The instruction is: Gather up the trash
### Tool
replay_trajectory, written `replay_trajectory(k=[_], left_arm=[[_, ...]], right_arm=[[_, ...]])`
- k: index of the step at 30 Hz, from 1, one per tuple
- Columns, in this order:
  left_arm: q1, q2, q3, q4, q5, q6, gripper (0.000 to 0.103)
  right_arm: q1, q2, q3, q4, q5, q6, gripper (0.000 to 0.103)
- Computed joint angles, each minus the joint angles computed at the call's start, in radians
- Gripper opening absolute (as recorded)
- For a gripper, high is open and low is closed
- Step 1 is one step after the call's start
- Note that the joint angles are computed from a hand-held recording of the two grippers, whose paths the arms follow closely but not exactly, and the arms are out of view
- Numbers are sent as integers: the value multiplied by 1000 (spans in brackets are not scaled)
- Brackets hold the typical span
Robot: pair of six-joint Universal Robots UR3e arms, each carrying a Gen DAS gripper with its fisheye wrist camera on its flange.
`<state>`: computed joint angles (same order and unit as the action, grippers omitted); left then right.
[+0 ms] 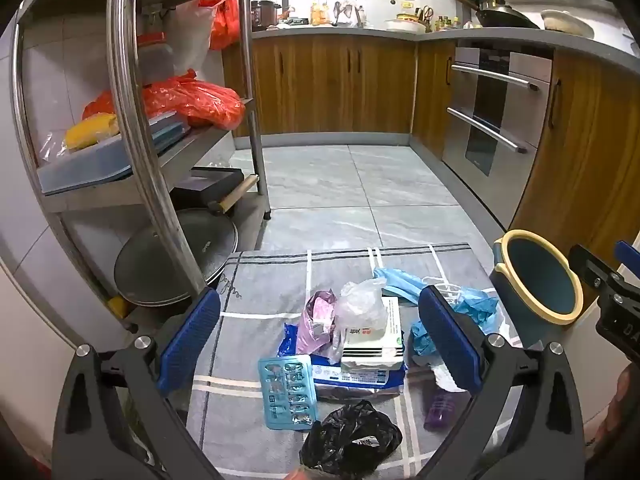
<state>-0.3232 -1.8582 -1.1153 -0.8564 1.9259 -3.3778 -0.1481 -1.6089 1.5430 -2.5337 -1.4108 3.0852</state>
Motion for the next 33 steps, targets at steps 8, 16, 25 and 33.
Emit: replay_trajectory(k=[8,16,25,33], left_arm=[[10,29,-30,-5,-9,0,98],[1,21,-26,-3,4,-4,98],[6,15,-20,-3,-2,-2,98],[7,15,-22,-1,-3,-1,98]], right_arm=[[1,1,-5,10,-1,0,99],[2,4,-5,9,-3,1,99],[1,4,-4,10,-3,-1,99],[3,8,-8,11,-6,1,99]])
